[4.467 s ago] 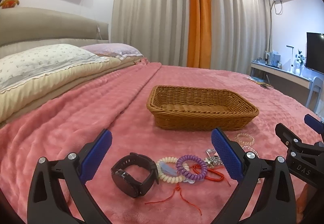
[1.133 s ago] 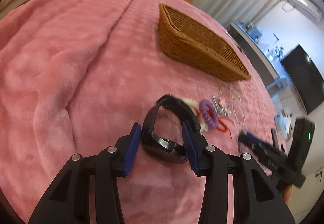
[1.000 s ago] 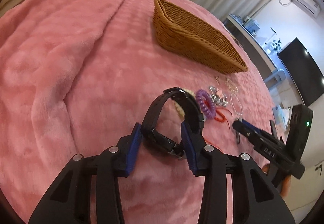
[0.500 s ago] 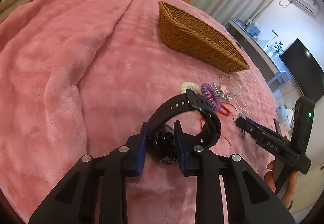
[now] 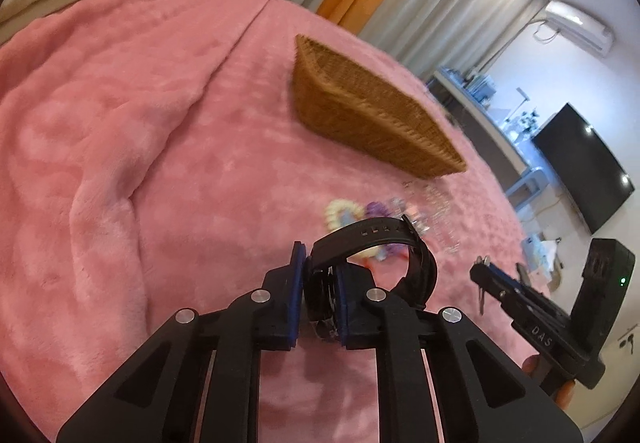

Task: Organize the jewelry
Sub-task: 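Carry the watch and clip into the wicker basket and open both tools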

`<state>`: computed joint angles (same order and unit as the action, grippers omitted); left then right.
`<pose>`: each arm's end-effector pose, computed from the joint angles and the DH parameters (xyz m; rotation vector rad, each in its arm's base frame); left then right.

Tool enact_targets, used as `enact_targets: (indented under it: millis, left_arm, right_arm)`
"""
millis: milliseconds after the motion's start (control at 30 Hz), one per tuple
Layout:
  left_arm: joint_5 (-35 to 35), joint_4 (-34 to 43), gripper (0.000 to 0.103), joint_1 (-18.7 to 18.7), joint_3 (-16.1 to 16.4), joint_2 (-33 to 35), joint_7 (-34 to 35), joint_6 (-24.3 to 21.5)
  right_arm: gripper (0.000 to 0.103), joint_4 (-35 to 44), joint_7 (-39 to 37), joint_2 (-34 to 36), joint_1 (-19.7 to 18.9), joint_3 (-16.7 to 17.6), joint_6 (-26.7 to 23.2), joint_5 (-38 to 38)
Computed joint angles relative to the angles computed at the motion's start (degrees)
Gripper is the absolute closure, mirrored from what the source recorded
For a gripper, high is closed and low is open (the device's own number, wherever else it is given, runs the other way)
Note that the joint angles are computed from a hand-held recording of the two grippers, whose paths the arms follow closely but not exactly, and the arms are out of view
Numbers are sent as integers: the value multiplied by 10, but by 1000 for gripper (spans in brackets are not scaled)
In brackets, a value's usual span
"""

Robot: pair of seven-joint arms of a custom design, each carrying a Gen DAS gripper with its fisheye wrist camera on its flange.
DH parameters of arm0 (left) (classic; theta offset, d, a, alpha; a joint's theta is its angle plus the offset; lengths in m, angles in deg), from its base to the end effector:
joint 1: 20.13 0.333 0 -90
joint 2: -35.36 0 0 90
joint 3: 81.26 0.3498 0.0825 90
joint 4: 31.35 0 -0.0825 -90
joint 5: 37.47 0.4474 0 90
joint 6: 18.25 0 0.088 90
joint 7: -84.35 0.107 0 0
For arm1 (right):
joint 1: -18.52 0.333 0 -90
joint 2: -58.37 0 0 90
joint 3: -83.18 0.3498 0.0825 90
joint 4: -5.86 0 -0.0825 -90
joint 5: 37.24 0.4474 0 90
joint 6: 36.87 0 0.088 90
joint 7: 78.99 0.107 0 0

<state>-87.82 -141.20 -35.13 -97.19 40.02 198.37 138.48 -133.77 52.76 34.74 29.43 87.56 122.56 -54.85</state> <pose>0.6034 -0.3210 0.5330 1.7000 -2.2052 1.3886 0.4881 0.1508 0.5444 -1.5321 1.8936 -0.5699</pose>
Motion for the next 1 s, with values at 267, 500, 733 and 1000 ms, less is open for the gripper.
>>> enact_targets:
  millis: [267, 500, 733, 1000]
  left_arm:
    - [-50, 26, 91, -19, -12, -9, 68, 51]
    - [171, 159, 91, -52, 3, 68, -98, 65]
    - [344, 356, 91, -89, 33, 212, -228, 31]
    - [416, 574, 91, -102, 46, 373, -297, -80]
  right_arm:
    - [82, 15, -5, -28, -41, 5, 27, -48]
    - [82, 108, -47, 47, -71, -16, 69, -73]
    - [82, 219, -187, 178, -19, -78, 74, 80]
    - [82, 321, -303, 295, -49, -53, -6, 252]
